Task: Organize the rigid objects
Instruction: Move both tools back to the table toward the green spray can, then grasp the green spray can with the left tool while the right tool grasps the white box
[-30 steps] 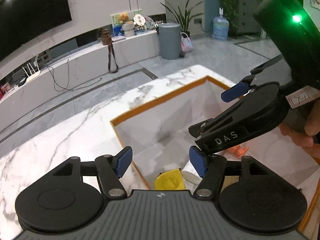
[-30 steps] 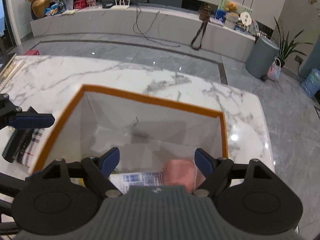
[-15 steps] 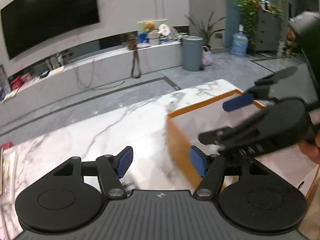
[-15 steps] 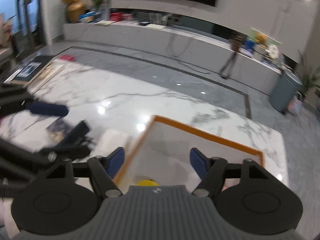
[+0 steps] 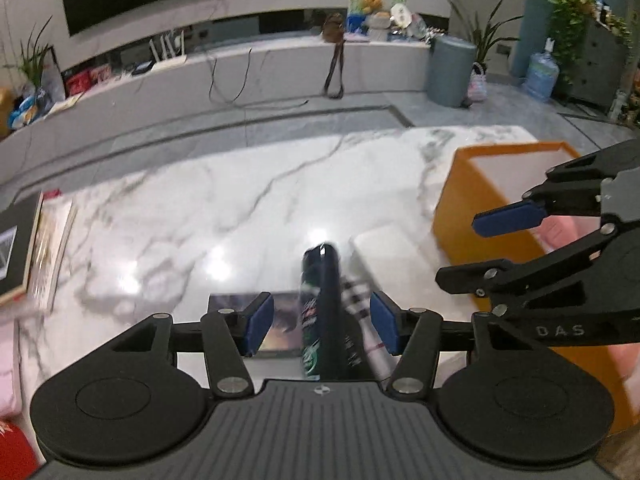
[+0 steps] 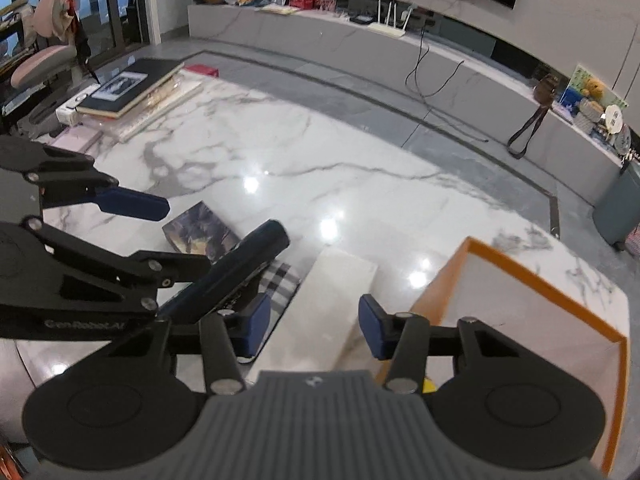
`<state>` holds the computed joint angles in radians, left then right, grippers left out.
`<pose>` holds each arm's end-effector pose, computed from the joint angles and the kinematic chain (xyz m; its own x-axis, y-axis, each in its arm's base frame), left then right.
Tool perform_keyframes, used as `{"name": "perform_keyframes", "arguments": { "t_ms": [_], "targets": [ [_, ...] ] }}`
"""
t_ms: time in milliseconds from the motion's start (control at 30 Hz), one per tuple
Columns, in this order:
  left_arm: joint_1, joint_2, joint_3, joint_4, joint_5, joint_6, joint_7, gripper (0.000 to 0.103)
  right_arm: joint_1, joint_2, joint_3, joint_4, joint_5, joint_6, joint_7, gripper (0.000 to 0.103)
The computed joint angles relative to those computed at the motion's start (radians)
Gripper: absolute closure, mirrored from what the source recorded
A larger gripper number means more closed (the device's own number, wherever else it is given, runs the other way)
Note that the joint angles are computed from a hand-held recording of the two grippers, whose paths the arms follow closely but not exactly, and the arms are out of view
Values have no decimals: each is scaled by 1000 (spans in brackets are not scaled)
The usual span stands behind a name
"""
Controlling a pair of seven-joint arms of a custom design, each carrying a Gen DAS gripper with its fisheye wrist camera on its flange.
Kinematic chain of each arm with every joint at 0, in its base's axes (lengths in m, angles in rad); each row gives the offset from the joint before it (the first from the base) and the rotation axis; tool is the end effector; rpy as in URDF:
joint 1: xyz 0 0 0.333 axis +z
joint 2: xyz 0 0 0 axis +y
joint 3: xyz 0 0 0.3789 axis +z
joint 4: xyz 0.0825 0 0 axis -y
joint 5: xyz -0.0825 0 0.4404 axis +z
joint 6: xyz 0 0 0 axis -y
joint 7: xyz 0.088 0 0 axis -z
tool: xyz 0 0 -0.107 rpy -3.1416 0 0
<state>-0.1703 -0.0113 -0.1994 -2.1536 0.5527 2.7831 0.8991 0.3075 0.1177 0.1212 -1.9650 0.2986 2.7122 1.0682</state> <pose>0.5734 -0.2479 0.5050 -0.1371 -0.9894 -0.0488 -0.7468 0.1356 -0.6511 0.6278 0.2719 0.5202 0.6319 -0.7745 0.0284 -0.6013 -0.5131 -0.6125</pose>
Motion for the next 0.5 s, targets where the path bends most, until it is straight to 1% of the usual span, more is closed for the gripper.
{"name": "perform_keyframes", "arguments": {
  "t_ms": [67,133,167,200,267,333,367,433,500],
  "targets": [
    [1,13,2,2,0,-8,-6,39,14,21,-11,18,-56,-22,73,54],
    [-1,26,4,6,-43,-15,25,40,33,41,-29,37,-150,-43,182,53],
    [-2,35,5,8,-57,-17,36,43,41,55,-36,52,-189,-59,231,53],
    [-4,38,7,4,-58,-17,36,47,42,67,-35,66,-203,-74,253,53],
    [-7,49,10,5,-76,-16,54,47,37,94,-30,97,-209,-108,280,53],
    [-8,56,13,0,-103,-3,74,47,45,108,-35,107,-253,-95,314,51],
    [-9,57,15,-5,-109,5,76,47,41,117,-28,120,-248,-106,309,51],
    [-12,64,20,-5,-101,13,66,47,40,137,-23,149,-239,-139,331,47],
    [-16,66,24,-5,-84,21,52,47,48,157,-26,179,-248,-177,374,47]
  ]
}}
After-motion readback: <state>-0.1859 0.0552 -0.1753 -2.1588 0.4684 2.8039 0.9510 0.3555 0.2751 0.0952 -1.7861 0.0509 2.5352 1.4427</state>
